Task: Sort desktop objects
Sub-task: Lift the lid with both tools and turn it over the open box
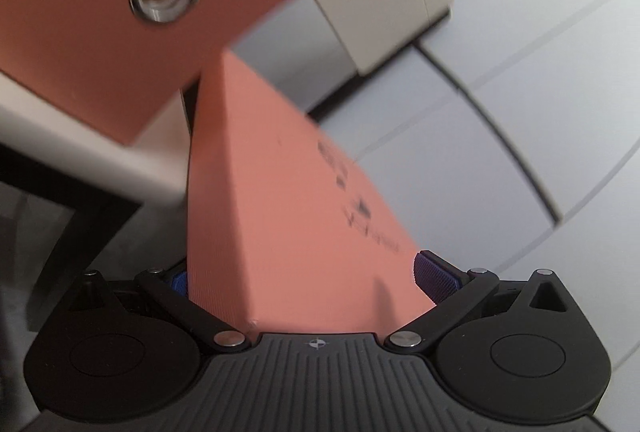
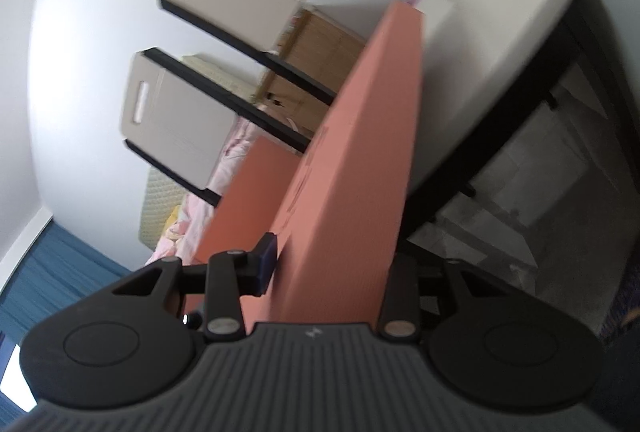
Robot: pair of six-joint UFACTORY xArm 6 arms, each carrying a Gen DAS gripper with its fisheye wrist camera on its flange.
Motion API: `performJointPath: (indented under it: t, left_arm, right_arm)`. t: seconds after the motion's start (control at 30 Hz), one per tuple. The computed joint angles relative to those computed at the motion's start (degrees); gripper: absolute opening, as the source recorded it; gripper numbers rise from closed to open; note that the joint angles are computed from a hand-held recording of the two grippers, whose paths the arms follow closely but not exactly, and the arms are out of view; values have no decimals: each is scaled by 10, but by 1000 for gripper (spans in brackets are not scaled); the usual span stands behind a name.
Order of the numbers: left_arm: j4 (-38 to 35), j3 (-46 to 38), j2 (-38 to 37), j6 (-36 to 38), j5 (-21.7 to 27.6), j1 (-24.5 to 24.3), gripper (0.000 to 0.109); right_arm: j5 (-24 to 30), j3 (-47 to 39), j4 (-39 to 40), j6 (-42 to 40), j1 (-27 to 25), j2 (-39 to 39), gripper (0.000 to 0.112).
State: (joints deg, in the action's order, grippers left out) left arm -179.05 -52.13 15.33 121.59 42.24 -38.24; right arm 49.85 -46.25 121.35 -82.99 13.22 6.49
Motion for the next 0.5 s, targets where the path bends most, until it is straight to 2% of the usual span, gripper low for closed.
performJointPath:
  t: [0.13, 0.33, 0.5]
  left_arm:
    - [1, 45, -49, 5, 47, 7, 103]
    - [6, 100, -141, 38, 66, 11, 103]
    - [0, 128, -197, 52, 74, 15, 103]
  right_arm:
    - [8, 14, 20, -36, 9, -30, 43]
    - [30, 32, 54, -39, 15, -70, 46]
    - [13, 45, 66, -46, 37, -121, 46]
